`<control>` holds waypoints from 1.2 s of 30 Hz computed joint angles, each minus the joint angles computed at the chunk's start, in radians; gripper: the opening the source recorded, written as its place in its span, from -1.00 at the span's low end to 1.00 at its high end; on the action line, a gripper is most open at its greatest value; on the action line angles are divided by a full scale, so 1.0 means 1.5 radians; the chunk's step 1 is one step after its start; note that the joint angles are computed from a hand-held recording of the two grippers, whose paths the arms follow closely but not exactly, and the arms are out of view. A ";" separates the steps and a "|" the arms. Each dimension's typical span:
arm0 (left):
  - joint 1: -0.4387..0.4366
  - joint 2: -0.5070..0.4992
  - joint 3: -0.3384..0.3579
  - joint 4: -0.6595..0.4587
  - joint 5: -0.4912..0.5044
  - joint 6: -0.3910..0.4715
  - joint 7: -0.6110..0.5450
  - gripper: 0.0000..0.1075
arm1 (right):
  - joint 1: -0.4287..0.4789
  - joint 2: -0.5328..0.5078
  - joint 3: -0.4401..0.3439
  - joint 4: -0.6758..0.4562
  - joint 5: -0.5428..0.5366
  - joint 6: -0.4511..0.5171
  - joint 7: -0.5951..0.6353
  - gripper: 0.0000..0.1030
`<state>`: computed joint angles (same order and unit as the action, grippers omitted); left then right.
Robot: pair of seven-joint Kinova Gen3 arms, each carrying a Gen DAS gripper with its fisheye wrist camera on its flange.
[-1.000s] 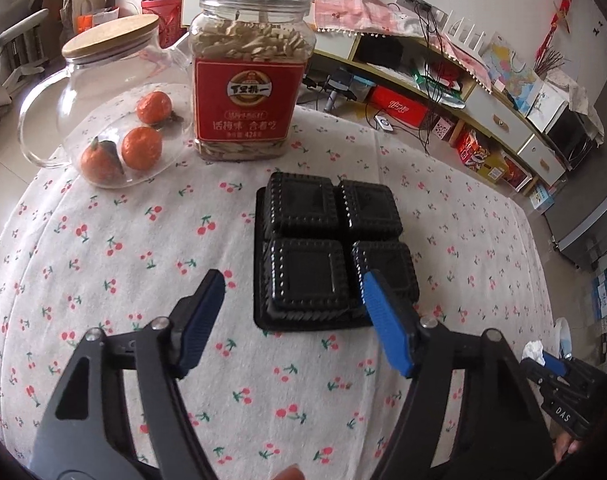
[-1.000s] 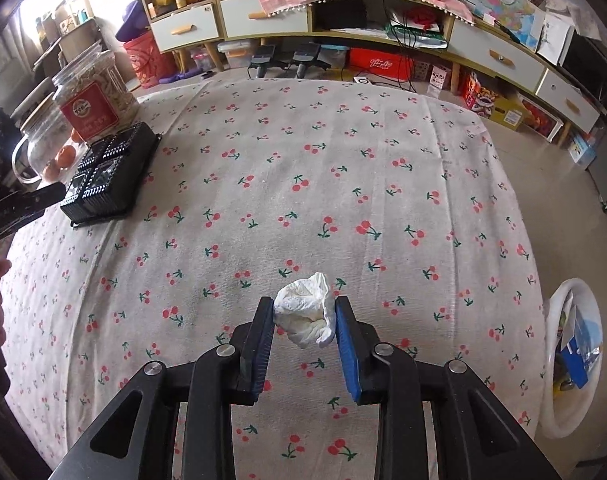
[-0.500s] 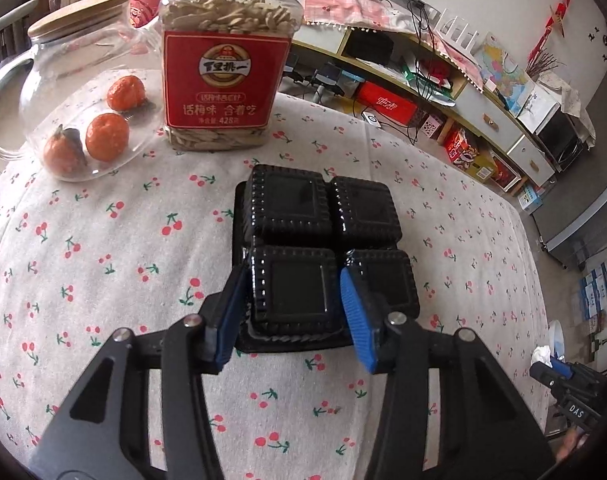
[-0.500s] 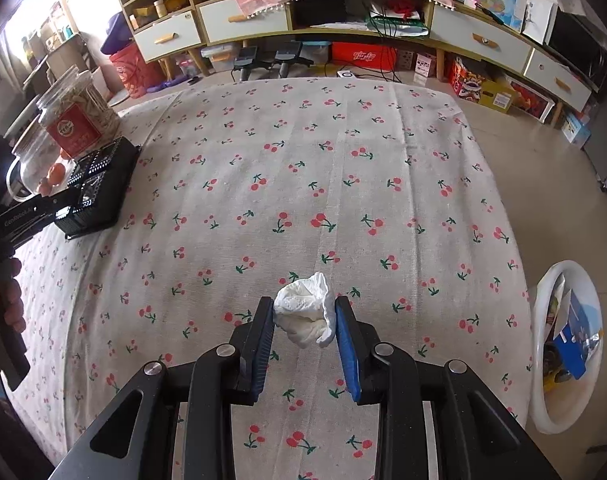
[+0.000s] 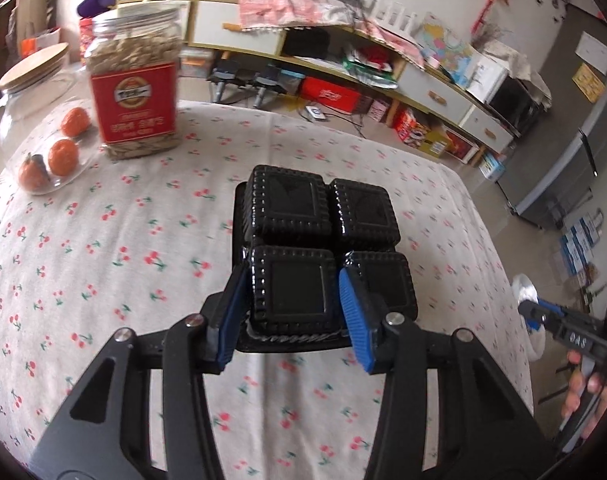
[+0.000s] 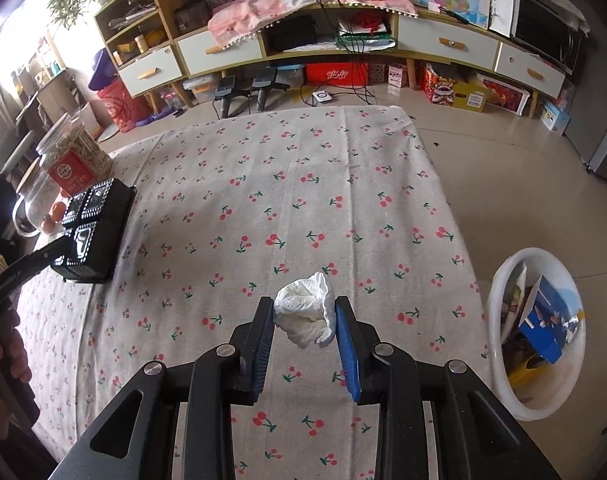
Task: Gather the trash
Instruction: 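Carry the black tray and tissue over the white basin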
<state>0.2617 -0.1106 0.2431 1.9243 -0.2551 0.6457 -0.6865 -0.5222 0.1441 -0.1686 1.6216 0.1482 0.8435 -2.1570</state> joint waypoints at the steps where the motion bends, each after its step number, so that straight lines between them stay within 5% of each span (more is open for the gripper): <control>1: 0.004 0.002 0.004 -0.004 0.001 0.001 -0.003 -0.10 | 0.004 -0.006 0.002 0.005 -0.003 -0.002 0.001 -0.40; 19: 0.170 0.136 0.029 -0.139 -0.032 0.023 -0.009 -0.10 | 0.179 -0.146 0.060 0.163 -0.082 -0.018 0.066 -0.40; 36: 0.391 0.430 -0.039 -0.555 -0.042 0.146 -0.110 -0.09 | 0.315 -0.212 0.146 0.245 -0.189 -0.022 0.230 -0.40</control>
<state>0.8488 0.5351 0.1842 1.0923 -0.3188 0.8650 -0.8519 -0.0497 -0.1741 0.0501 1.9895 -0.1352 0.8105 -1.8127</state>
